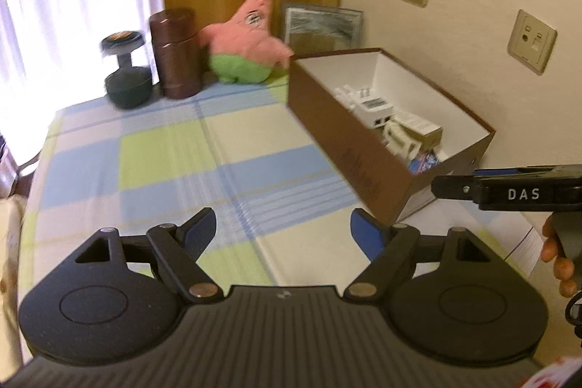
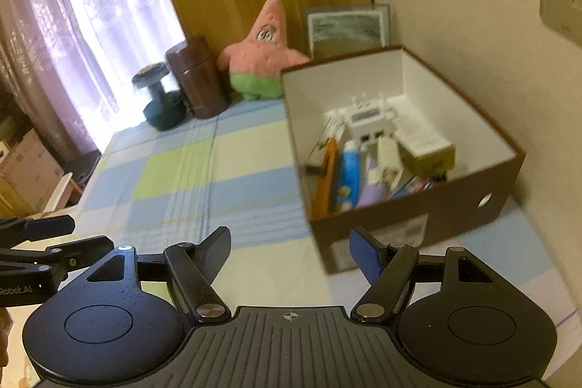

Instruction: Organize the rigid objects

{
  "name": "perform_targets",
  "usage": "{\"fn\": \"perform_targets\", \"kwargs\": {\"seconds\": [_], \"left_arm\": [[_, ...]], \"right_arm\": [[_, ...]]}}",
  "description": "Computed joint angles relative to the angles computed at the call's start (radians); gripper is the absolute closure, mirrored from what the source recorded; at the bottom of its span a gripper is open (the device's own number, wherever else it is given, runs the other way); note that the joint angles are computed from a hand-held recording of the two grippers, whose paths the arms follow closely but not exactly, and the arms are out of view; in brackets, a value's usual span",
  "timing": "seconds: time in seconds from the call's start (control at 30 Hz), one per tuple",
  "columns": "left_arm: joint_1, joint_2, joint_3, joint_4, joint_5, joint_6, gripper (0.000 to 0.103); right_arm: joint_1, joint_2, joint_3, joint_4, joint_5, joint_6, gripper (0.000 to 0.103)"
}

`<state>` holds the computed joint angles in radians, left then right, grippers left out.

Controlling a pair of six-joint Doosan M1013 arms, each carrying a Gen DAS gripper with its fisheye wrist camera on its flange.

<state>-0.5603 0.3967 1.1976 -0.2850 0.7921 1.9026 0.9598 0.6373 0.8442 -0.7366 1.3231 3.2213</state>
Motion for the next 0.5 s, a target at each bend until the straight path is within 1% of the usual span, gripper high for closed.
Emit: {"fn": "perform_targets", "kwargs": {"seconds": [0.17, 0.37, 0.43, 0.5], "left_arm": [[0.018, -0.048, 0.068, 0.046, 0.003, -0.044, 0.025], [0.039, -0.098, 0.141, 0.080, 0.026, -0.088, 0.026], [0.046, -0.110, 0.159, 0.094, 0.033, -0.109, 0.028], [0.052, -0.121, 0.174, 0.104, 0.043, -0.129, 0.029]], "right_arm": [[0.016, 0.040, -0.069, 0.044, -0.010, -0.050, 0.034], [0.033, 0.097, -0.164, 0.091, -0.017, -0.134, 0.034], [0.038, 0.114, -0.193, 0.108, -0.020, -0.170, 0.034], [0.041, 0.129, -0.218, 0.128, -0.022, -0.195, 0.034]]}}
